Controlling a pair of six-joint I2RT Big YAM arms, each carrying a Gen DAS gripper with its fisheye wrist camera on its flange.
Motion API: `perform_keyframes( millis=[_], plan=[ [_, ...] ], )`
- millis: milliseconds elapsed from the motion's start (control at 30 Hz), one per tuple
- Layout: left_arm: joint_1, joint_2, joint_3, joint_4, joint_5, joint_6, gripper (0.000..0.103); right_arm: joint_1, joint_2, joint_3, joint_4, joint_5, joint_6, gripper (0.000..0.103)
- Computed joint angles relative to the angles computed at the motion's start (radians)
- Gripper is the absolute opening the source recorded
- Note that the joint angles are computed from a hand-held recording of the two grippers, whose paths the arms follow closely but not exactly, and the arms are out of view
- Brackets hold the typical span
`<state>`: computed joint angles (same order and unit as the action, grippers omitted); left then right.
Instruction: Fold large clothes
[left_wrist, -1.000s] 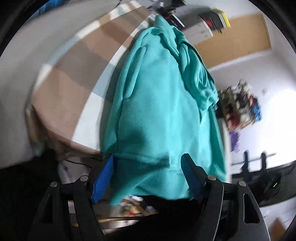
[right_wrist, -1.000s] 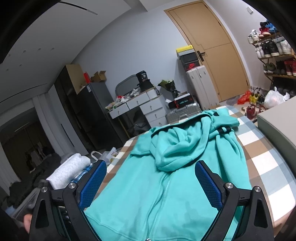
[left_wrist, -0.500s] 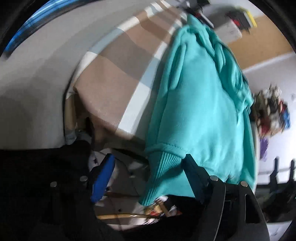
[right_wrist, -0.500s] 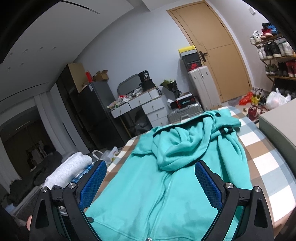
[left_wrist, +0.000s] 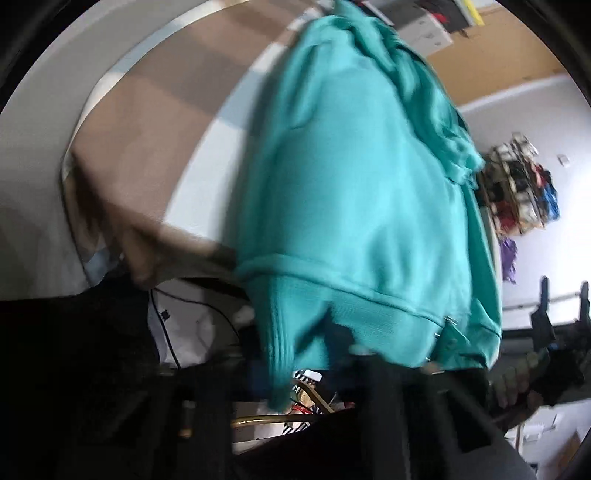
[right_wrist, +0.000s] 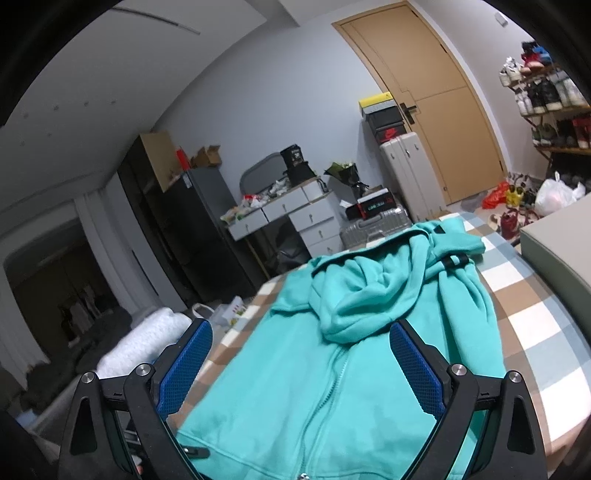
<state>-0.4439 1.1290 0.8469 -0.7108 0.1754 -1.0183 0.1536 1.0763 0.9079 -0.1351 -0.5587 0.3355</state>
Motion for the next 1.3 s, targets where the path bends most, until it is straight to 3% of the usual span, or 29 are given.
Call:
perform_keyframes(
  millis=[67,167,300,333,400,467,533,633,700,800,833,867,900,933,1000,1100,1233,1300],
  plan=[
    [-0.025,-0.010,0.012,0.002,-0.036,0.032,0.005,-0.049,0.014,0.019,-0.034,-0.064,0.042,0.098],
    [-0.025,-0.028,0.008,0.014,-0.047,0.087,0.003,-0.156,0.058,0.115,-0.272,-0.125,-0.031,0.098],
    [-0.037,-0.040,0.007,0.005,-0.097,0.130,0.002,-0.272,0.094,0.185,-0.458,-0.113,-0.093,0.098],
    [-0.039,-0.033,0.010,0.004,-0.099,0.140,0.003,-0.281,0.127,0.226,-0.567,-0.067,-0.153,0.098],
    [-0.035,-0.025,0.013,0.017,-0.100,0.129,0.003,-0.282,0.178,0.271,-0.699,-0.051,-0.240,0.099],
    [-0.014,-0.016,0.007,0.029,-0.058,0.123,0.007,-0.263,0.235,0.309,-0.837,-0.041,-0.329,0.097],
    [-0.002,-0.011,0.006,0.045,-0.012,0.125,0.026,-0.235,0.275,0.330,-0.917,-0.010,-0.371,0.094],
    [0.010,0.001,0.009,0.047,0.014,0.123,0.048,-0.194,0.321,0.348,-0.987,0.023,-0.393,0.085],
    [0.006,0.009,0.014,0.061,0.012,0.122,0.048,-0.171,0.330,0.350,-1.003,0.073,-0.396,0.073],
    [0.038,0.011,-0.015,0.137,0.079,0.074,0.048,-0.140,0.319,0.335,-0.995,0.130,-0.380,0.044],
    [0.047,0.005,-0.025,0.151,0.095,0.055,0.045,-0.136,0.315,0.331,-0.998,0.114,-0.376,0.021],
    [0.043,0.001,-0.021,0.139,0.087,0.061,0.036,-0.131,0.309,0.329,-0.995,0.131,-0.375,0.018],
    [0.033,-0.011,-0.015,0.126,0.066,0.100,0.006,-0.126,0.295,0.325,-0.982,0.163,-0.372,0.015],
    [0.033,-0.032,-0.023,0.137,0.070,0.111,0.002,-0.131,0.288,0.332,-0.977,0.172,-0.363,0.013],
    [0.031,-0.059,-0.026,0.142,0.066,0.099,0.002,-0.162,0.274,0.344,-0.964,0.136,-0.338,0.011],
    [0.000,-0.098,-0.011,0.111,-0.017,0.131,0.002,-0.186,0.220,0.328,-0.907,0.104,-0.334,0.011],
    [-0.033,-0.059,0.022,0.033,-0.101,0.160,0.002,-0.158,0.239,0.306,-0.913,0.307,-0.380,0.011],
    [-0.053,-0.023,0.044,-0.021,-0.154,0.182,0.002,-0.154,0.262,0.295,-0.926,0.327,-0.380,0.011]
  ],
)
